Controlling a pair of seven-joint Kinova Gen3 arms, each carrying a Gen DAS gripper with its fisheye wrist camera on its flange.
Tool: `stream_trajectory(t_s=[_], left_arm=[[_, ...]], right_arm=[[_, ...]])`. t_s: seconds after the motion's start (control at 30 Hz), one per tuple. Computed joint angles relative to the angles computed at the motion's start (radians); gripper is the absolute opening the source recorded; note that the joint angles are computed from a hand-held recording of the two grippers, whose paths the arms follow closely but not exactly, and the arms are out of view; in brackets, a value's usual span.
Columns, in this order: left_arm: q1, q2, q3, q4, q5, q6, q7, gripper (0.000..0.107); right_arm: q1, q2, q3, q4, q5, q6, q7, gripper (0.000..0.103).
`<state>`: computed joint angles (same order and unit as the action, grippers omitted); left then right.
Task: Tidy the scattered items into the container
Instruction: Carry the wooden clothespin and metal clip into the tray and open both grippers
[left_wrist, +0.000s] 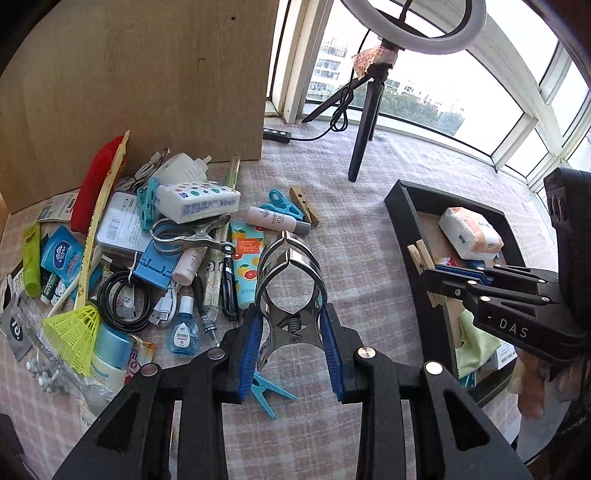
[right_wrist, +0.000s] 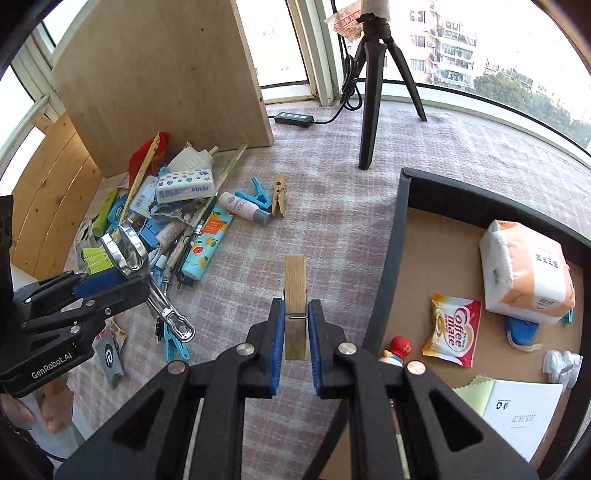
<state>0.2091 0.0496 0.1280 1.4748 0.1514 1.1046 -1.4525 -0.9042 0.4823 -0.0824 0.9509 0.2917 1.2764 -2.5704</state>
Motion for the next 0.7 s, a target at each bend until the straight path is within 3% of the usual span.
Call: stream_trajectory(t_s=[0.17,0.4,0.7], left_arm=[[0.045,0.018,0.037,-0.064,0.03,0.021,-0.024,0.03],[0.142,0.07,0.087,-0.157,0.037,0.057,-0.05,0.03],[0.286,0.144,0.116,-0.265,-0.032,0.09,-0.027,0.03]], right_arm=[[-0.019,-0.149,0.012,0.179,0.083,0.009,-0.141,0.013],[-0.004,-0.35,-0.034,0.402,0.181,0.127,-0.373,0.013],[0.083,-0.502,-0.148,0.558,0.197,0.251,-0.55,0.013]])
